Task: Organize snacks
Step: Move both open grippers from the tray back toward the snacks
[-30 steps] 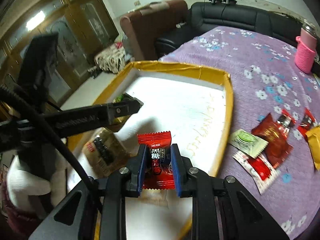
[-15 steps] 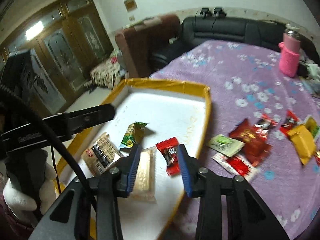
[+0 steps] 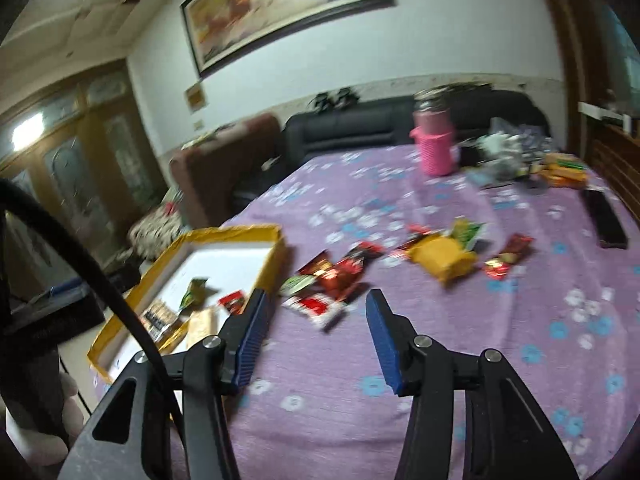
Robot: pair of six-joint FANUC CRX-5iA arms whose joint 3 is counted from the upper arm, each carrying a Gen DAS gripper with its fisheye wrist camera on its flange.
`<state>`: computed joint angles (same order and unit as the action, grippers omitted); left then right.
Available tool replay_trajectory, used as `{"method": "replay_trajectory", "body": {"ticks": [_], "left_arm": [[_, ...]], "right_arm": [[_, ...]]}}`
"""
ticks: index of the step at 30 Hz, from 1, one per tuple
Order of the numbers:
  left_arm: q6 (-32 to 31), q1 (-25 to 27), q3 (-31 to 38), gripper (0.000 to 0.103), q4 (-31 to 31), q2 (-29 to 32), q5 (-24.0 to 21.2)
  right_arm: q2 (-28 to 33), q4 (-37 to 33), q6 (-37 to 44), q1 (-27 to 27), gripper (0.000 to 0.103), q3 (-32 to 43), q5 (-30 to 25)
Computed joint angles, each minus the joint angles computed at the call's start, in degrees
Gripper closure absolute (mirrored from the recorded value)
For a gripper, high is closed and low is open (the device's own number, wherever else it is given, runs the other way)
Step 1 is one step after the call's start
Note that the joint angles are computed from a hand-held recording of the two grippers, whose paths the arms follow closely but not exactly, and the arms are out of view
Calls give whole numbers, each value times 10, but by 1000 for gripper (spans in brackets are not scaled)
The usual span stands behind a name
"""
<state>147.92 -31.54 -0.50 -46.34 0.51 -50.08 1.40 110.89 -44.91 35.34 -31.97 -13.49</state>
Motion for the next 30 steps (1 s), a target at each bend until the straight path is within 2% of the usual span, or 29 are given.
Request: {"method": "replay_trajectory", "body": {"ticks": [3,9,15,20,30], "left_arm": [[-5,-28,12,2,-25,8,-23],[-39,-30,13,2,9,10,-11],[-47,-31,21,2,25,22,-19],[-51,-29,22,2,36,27,-19],[-75,-15,21,2,65,38,-7]], "right_arm": [[-30,60,-74,-25,48,-23,-7],[-68,100,-142,-53,46,-55,-25],[-80,119,-174,-72,45,-69,-19],[-81,164,-217,-97,45,-68,9],[-70,173,-225,-104,43,-65,21]]}}
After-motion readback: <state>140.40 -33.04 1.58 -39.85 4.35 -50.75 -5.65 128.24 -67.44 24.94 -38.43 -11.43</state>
